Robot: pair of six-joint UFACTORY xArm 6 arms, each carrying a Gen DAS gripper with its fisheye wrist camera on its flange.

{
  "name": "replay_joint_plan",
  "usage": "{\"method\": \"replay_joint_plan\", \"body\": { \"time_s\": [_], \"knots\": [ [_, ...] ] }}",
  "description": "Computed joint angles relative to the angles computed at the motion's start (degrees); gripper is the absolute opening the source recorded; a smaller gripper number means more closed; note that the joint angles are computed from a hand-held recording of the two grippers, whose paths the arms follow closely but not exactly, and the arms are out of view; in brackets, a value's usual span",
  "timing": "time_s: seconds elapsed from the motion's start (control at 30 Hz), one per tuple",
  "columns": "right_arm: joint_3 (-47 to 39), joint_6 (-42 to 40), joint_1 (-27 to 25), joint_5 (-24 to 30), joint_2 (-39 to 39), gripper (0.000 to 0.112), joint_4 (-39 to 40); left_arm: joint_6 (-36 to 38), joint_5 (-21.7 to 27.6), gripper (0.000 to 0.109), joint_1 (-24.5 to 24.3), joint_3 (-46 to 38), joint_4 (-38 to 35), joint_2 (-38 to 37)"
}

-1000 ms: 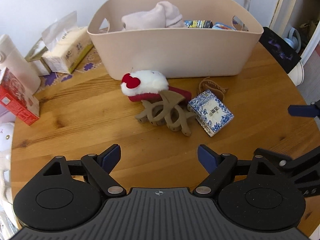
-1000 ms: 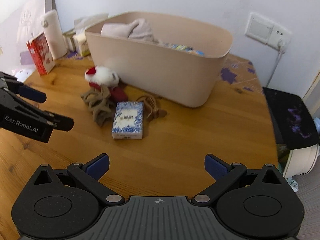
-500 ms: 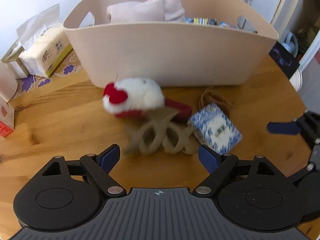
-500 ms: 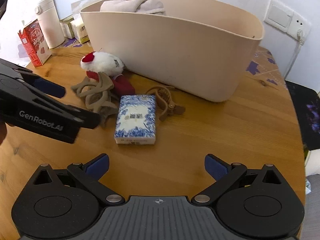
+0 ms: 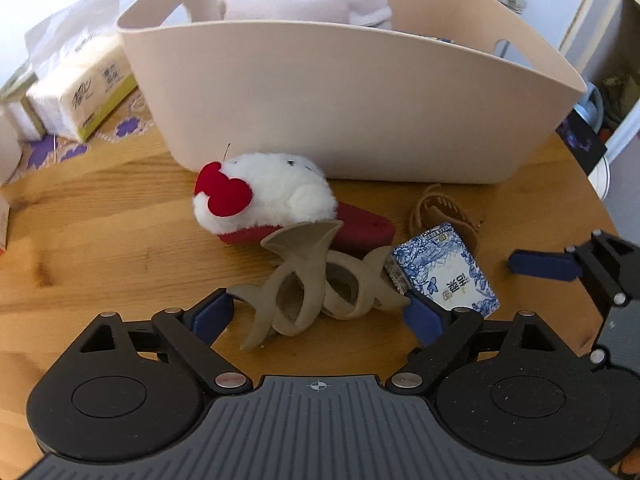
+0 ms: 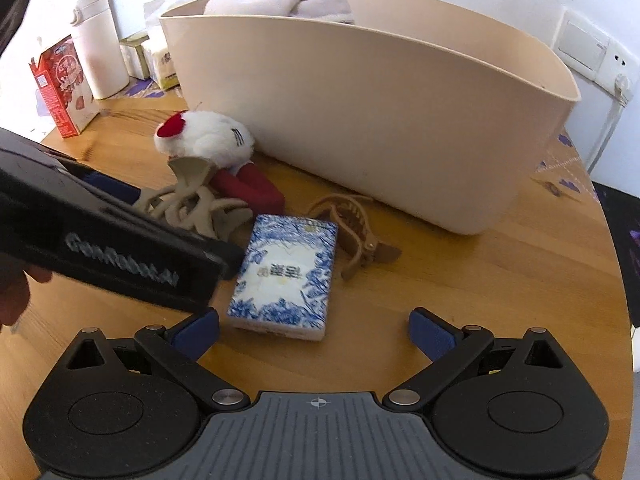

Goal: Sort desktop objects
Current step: 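Grasp the beige claw clip with the left gripper while the right grasps the patterned tissue pack, then lift both held items and carry them over the beige basket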

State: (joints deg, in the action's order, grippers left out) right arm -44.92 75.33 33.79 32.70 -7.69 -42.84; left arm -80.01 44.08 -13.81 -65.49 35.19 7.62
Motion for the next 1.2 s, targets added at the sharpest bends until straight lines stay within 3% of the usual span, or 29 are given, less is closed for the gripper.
{"method": "replay_joint_plan", "body": {
  "time_s": [0.17, 0.4, 0.77, 0.83, 1.2],
  "knots": [
    [0.01, 1.94, -0.06, -0.06, -0.33, 0.083, -2.7, -0.47, -0.48, 0.092, -0.15, 0.55, 2.01, -0.1],
    [1.24, 1.57, -0.82, -2.4, -1.56, 0.046, -3.73, -0.29, -0.15, 0.092, 0.04, 0.42, 2.13, 0.27],
    [4.42, 1.84, 1.18, -0.37, -5.64, 0.045, -2.56, -2.55, 4.35, 0.091, -1.23, -0.7, 2.65, 0.19],
    [5.14, 2.24, 1.66, 0.15, -6.8, 0.045, -2.68, -5.42, 8.51, 0.091, -2.35, -3.15, 1.72, 1.38],
    [8.6, 5.15, 6.58, 5.96, -15.42, 0.044, -3.49, -9.74, 16.46, 0.091, -7.83, -5.28, 2.58, -0.64]
  ]
}}
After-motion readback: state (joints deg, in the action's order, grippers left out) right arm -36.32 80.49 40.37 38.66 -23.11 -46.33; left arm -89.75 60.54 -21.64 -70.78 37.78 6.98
